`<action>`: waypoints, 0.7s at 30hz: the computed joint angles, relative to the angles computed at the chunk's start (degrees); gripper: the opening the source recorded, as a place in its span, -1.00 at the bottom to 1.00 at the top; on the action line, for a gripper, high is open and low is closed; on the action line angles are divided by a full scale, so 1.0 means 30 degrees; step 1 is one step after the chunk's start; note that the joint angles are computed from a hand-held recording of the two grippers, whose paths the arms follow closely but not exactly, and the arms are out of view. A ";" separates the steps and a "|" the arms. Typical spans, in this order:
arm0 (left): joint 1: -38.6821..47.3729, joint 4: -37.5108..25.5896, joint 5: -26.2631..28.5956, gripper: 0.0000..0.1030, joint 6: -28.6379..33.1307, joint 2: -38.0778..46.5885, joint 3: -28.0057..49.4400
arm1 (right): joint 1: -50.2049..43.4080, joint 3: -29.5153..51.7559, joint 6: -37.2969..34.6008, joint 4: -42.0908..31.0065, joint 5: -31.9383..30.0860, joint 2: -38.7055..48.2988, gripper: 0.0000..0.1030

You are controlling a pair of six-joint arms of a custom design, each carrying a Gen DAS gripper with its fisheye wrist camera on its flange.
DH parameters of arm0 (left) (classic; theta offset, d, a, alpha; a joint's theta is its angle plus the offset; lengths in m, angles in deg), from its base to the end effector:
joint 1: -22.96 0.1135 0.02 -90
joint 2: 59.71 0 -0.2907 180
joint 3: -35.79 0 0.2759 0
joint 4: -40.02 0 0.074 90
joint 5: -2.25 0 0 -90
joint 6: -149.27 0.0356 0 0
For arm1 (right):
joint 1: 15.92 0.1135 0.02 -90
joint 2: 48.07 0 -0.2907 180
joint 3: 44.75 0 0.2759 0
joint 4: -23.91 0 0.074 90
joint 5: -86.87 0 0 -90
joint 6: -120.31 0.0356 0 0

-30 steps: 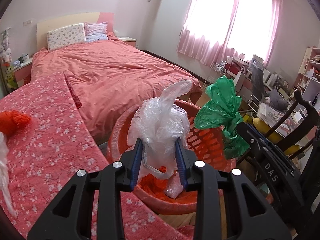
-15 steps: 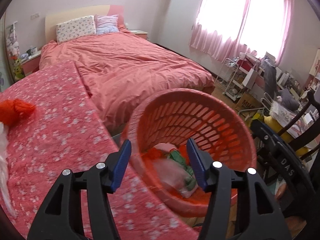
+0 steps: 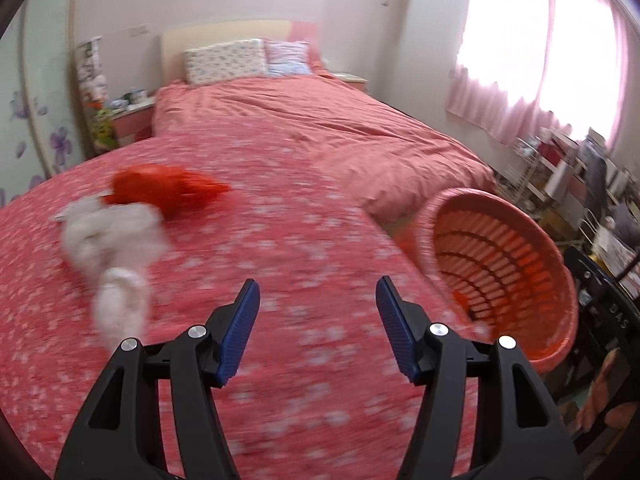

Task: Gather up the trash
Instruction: 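Move both open tools back toward the remaining trash on the bed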

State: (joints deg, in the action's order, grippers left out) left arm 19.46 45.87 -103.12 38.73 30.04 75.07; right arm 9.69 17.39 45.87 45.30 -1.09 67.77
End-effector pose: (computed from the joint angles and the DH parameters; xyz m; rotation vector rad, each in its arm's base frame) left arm 0.2715 -0.0072 0.1153 -0.4718 2.2686 0.1039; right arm 0.3636 0.1729 0.0942 -0.1680 2.1522 0.3820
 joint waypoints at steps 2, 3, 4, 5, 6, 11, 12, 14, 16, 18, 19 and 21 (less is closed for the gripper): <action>0.1018 -0.0035 0.0001 0.18 0.0178 -0.0816 -0.0718 | 0.0422 0.0093 -0.0058 -0.0261 0.0101 -0.0144 -0.10; 0.1690 0.0020 0.0052 0.18 0.0349 -0.1322 -0.1171 | 0.0588 0.0101 -0.0072 -0.0344 0.0093 -0.0206 -0.10; 0.2346 0.0067 -0.0048 0.19 0.0547 -0.1762 -0.1580 | 0.0833 0.0113 -0.0095 -0.0416 0.0107 -0.0272 -0.10; 0.2878 0.0128 -0.0037 0.19 0.0727 -0.1935 -0.1786 | 0.1033 0.0161 -0.0112 -0.0497 0.0165 -0.0310 -0.10; 0.3658 0.0193 0.0107 0.20 0.0903 -0.2131 -0.2047 | 0.1173 0.0144 -0.0179 -0.0536 0.0166 -0.0359 -0.10; 0.6361 0.0164 0.1549 0.19 0.1043 -0.1498 -0.2059 | 0.1992 0.0360 -0.0409 -0.0984 0.0229 -0.0424 -0.10; 0.6557 0.0143 0.1614 0.19 0.1045 -0.1147 -0.1859 | 0.2132 0.0402 -0.0465 -0.1074 0.0249 -0.0433 -0.10; 0.6602 0.0131 0.1610 0.19 0.0912 -0.0452 -0.1414 | 0.2360 0.0392 -0.0595 -0.1134 0.0307 -0.0447 -0.10; 0.6593 0.0007 0.1524 0.19 0.0748 0.0491 -0.0769 | 0.2559 0.0407 -0.0695 -0.1281 0.0362 -0.0517 -0.10; 0.6827 -0.0102 0.1811 0.06 0.0778 0.0798 -0.0632 | 0.2689 0.0417 -0.0765 -0.1422 0.0399 -0.0615 -0.10; 0.6852 -0.0292 0.2025 -0.10 0.0723 0.1061 -0.0400 | 0.2753 0.0395 -0.0810 -0.1486 0.0435 -0.0696 -0.10; 0.7062 -0.0391 0.2577 -0.35 0.0723 0.1180 -0.0258 | 0.2895 0.0494 -0.0835 -0.1626 0.0506 -0.0727 -0.10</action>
